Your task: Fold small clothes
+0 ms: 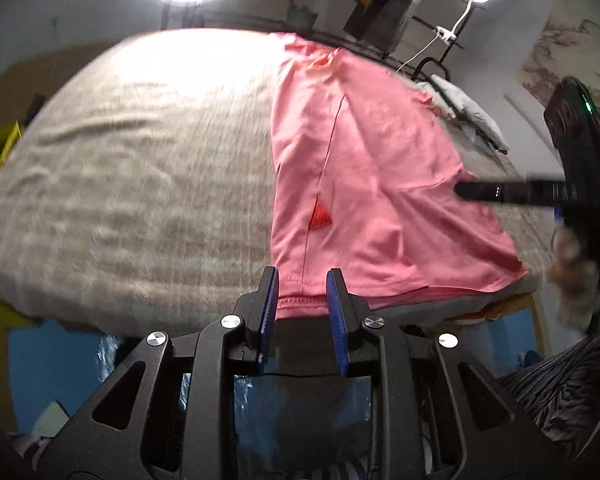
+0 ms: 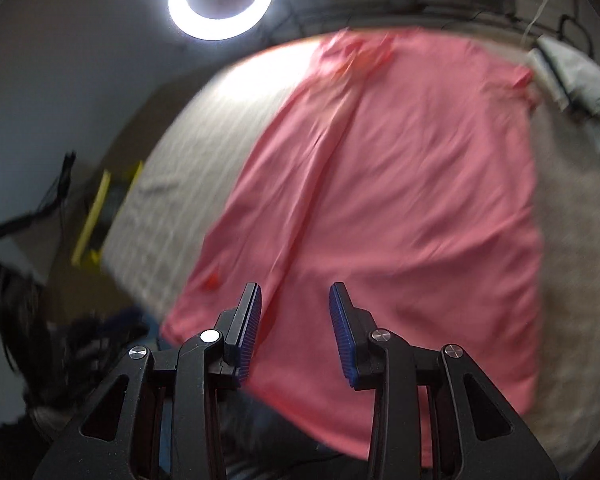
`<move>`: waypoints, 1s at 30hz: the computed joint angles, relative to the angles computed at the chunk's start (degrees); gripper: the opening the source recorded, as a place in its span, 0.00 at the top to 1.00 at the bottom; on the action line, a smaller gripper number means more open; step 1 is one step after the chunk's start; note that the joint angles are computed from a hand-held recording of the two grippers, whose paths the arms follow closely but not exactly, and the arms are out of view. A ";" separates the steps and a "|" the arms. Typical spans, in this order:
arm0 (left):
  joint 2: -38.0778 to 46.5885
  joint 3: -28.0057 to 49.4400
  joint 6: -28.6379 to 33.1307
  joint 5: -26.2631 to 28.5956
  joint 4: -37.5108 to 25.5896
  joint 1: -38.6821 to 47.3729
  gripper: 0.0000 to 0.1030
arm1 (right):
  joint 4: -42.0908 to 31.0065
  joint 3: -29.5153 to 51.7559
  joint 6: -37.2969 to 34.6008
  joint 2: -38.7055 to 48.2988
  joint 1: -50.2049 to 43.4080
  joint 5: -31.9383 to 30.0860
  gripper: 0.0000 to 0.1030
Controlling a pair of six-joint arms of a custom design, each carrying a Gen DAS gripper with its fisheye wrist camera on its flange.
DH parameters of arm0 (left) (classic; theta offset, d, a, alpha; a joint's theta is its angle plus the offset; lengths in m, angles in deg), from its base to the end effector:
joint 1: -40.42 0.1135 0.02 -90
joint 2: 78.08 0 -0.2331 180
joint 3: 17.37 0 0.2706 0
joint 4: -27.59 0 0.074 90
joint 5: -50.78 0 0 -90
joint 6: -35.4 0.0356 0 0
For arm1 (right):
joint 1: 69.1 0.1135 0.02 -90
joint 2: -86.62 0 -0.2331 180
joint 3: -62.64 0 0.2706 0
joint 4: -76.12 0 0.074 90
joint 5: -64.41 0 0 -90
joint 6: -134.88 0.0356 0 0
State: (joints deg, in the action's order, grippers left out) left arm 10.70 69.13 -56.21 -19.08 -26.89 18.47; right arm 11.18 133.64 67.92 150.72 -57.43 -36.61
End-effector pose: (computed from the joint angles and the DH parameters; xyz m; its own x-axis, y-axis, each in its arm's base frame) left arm 0.3148 -0.1401 0.2459 -0.7902 0.2900 -0.5398 0.5040 0.8087 -0.3033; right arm 0.2381 0.0561 0.2633 -0.8811 0.2103 -0.4236 0.0513 0.9329 0.3564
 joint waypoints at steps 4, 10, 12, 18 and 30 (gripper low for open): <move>1.74 -0.19 -1.55 -0.02 0.28 0.28 0.77 | 2.63 -4.07 2.82 1.42 5.19 1.17 0.67; 5.94 2.15 -4.80 1.52 0.18 0.03 0.77 | 2.74 -6.81 5.34 2.18 8.41 1.59 0.67; 6.43 2.33 -4.80 1.96 -0.08 -0.44 0.83 | 3.27 -7.53 5.15 2.47 8.70 0.89 0.67; 4.51 0.54 -3.86 -1.02 0.70 -2.23 0.96 | 4.50 -6.92 5.95 3.26 9.91 0.59 0.98; -2.63 -5.63 -1.20 -3.63 3.06 -1.38 0.85 | 2.07 -11.74 3.25 -7.17 6.37 -0.45 0.98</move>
